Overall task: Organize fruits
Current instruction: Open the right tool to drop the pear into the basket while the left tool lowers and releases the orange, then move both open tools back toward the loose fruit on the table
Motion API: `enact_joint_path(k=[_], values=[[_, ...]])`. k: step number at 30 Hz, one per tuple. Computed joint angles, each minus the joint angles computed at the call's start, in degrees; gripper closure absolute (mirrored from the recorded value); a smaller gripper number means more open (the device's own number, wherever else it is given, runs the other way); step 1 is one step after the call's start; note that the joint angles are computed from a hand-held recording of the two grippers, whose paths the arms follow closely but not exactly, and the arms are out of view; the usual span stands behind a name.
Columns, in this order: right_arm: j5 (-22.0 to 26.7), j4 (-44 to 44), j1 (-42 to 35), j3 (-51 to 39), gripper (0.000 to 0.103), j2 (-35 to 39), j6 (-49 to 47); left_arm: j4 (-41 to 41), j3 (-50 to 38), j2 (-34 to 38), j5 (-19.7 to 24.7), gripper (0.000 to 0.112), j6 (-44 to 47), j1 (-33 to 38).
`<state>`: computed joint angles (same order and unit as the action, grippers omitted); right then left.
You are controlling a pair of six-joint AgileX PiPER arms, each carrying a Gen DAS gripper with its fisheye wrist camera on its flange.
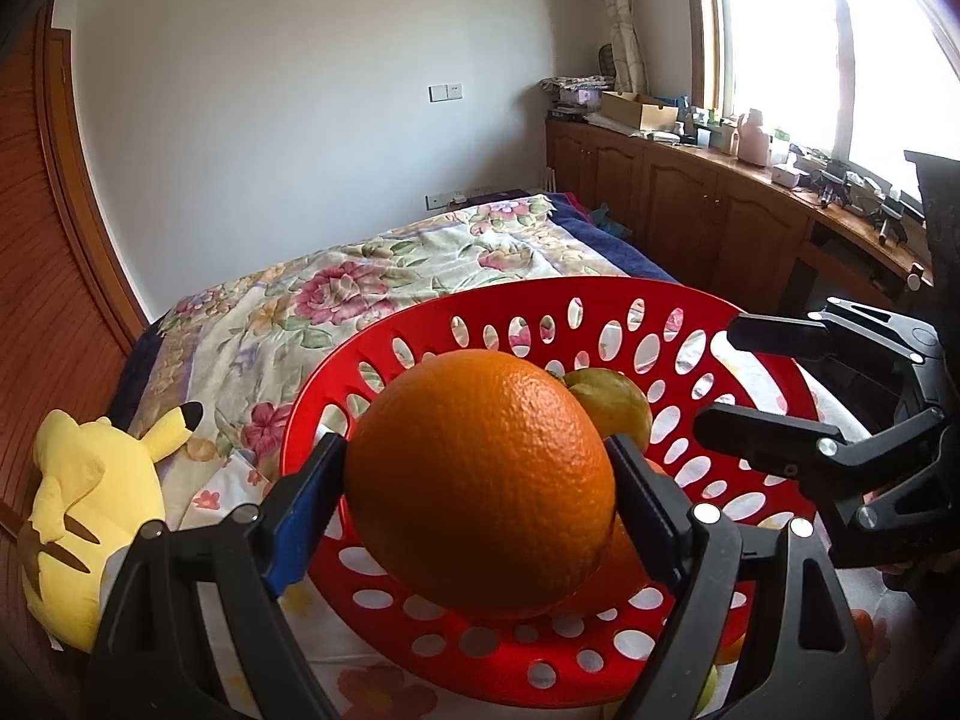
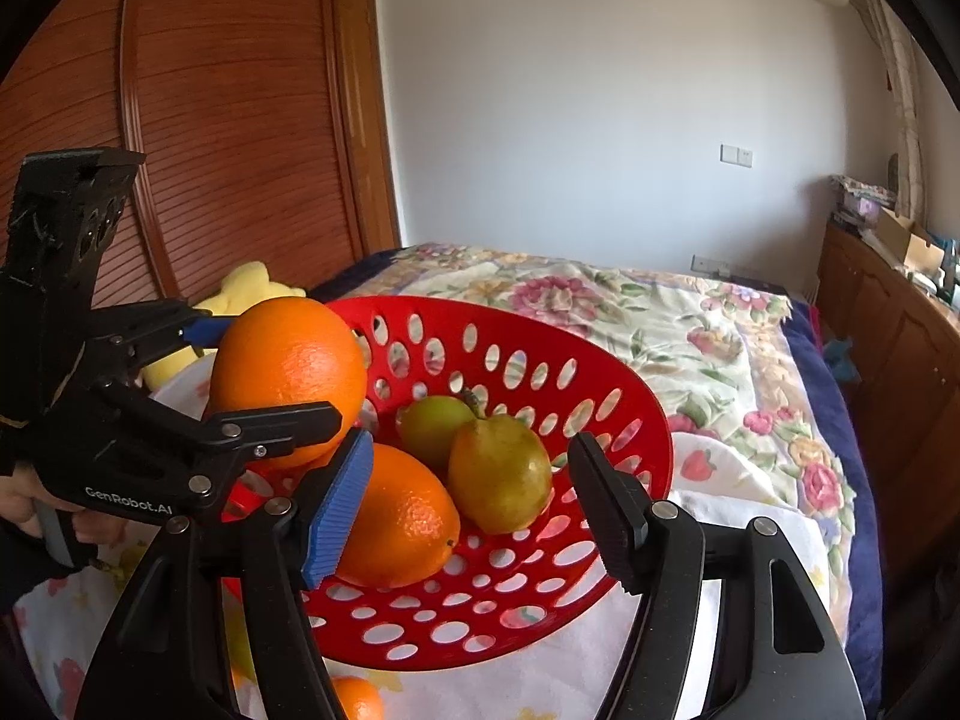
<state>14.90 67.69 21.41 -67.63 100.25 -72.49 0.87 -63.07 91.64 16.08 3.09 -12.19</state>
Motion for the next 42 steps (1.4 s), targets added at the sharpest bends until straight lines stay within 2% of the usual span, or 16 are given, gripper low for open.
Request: enact_joint_path(k=[8,11,12,14,17,28,34,42], values=[[0.2,-0.3,0.0,0.7,0.033,-0.1,-0.3,2.2,-0.4,0.6,0.2,0.026,-3.4,0.4],[0.1,-0.7,0.2,0.7,0.033,0.0,0.1,12.7,0.6,-0.4,-1.6,0.026,-12.7,-0.7],[0.0,-0.6,0.2,0.8,0.033,-0.1,0.1,13.5,0.5,-0.4,-1.6,0.026,-13.4,-0.9],[-0.1,0.1,0.3,0.9,0.031,-0.1,-0.6,11.6,0.3,-0.5,-1.4,0.026,-11.4,-1.0],[0.1,1.7,0.3,1.1,0.031,0.0,-2.3,14.2,0.5,-0.6,-1.5,0.026,-13.8,-1.6],[-0.2,0.8,0.5,1.1,0.031,-0.1,-1.4,15.4,2.7,-2.0,-2.9,0.026,-16.3,-2.1],[-0.3,0.7,0.6,1.2,0.031,-0.1,-1.2,23.9,6.4,-5.0,-4.5,0.026,-25.2,-2.7],[-1.0,-0.3,1.1,0.8,0.031,-0.2,0.1,41.4,10.7,-9.9,-3.7,0.026,-43.8,-3.0]])
